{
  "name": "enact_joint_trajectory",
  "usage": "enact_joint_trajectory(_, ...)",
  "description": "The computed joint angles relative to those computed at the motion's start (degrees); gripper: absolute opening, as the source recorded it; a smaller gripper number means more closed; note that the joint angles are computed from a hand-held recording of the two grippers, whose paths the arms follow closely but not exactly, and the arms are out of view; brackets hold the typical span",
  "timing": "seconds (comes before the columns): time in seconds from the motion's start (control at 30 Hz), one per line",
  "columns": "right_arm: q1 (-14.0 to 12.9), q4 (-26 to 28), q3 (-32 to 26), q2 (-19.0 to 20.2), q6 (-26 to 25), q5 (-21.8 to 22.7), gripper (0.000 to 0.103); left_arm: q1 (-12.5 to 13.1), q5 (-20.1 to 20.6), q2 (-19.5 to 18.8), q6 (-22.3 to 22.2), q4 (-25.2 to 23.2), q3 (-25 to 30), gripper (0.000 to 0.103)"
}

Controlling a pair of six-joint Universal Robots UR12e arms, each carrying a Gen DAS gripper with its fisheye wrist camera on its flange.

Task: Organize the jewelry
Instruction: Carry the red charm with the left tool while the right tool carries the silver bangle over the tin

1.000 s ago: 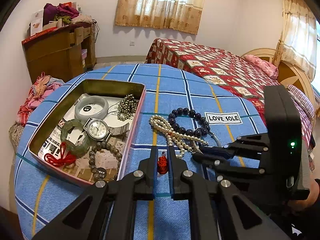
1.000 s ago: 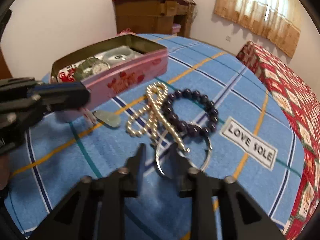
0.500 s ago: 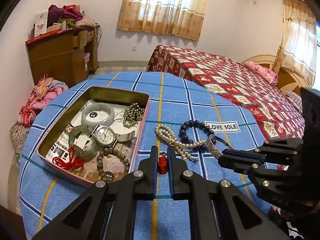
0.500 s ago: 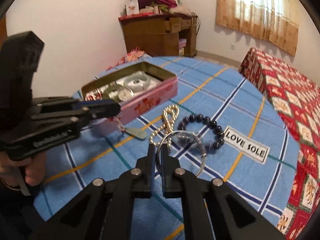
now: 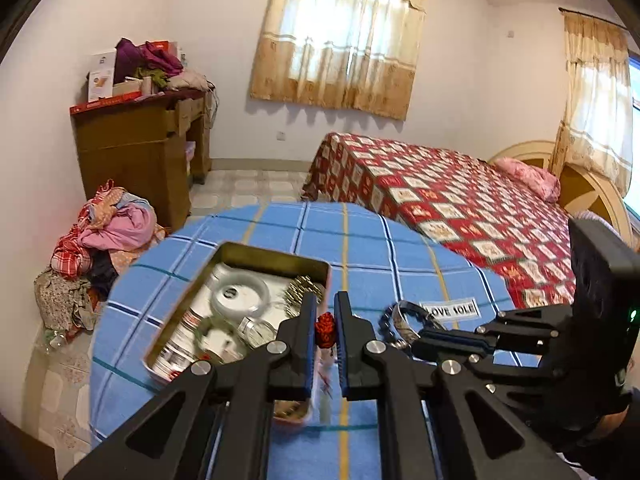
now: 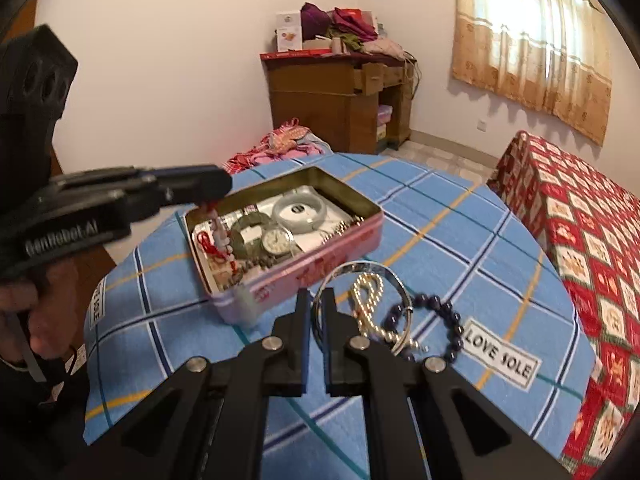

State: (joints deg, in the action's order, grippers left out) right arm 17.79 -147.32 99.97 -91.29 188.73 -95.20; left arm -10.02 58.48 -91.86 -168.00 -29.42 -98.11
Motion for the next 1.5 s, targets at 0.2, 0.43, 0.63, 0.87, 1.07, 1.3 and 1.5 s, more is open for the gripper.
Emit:
enact_joint_trajectory(0.2, -0.3, -1.6, -1.3, 1.3, -1.2, 0.5, 0.006, 1.0, 1.5, -0.3, -1.1, 2.5, 1.1, 0.008)
enact_joint_trajectory(0.43, -0.4, -3.4, -2.9, 2.8, -1.8, 1.4, 0.006, 1.6, 3.0, -1.0, -2.0, 4.3, 2.3, 0.008)
enact_joint_trajectory(0.63, -0.3, -4.7, -4.0, 4.3, -2.0, 3.1, 0.006, 1.6, 5.1, -2.3, -2.5, 4.3, 2.8, 0.008)
enact_joint_trajectory(0.87, 0.3, -4.7, -4.8, 6.1, -3.0, 5.1, 0.006, 1.6, 6.0, -3.1, -2.8, 3.2, 2.9, 0.008)
enact_joint_trajectory(1.07, 0.5, -4.4, -5.1, 6.9, -3.0, 5.7, 0.006, 1.2, 7.5, -3.8, -1.5, 2.0, 3.0, 0.008)
enact_joint_trajectory(1.3, 0.8, -3.9, -5.3, 7.6, -2.7, 5.7, 0.006, 1.2, 8.5, -4.2, -0.9, 0.1, 2.6, 0.008)
enact_joint_trajectory(1.5, 0.9, -3.6, -5.4, 7.9, -2.2, 5.8, 0.006, 1.3, 8.4, -4.3, -0.6, -1.2, 2.5, 0.008)
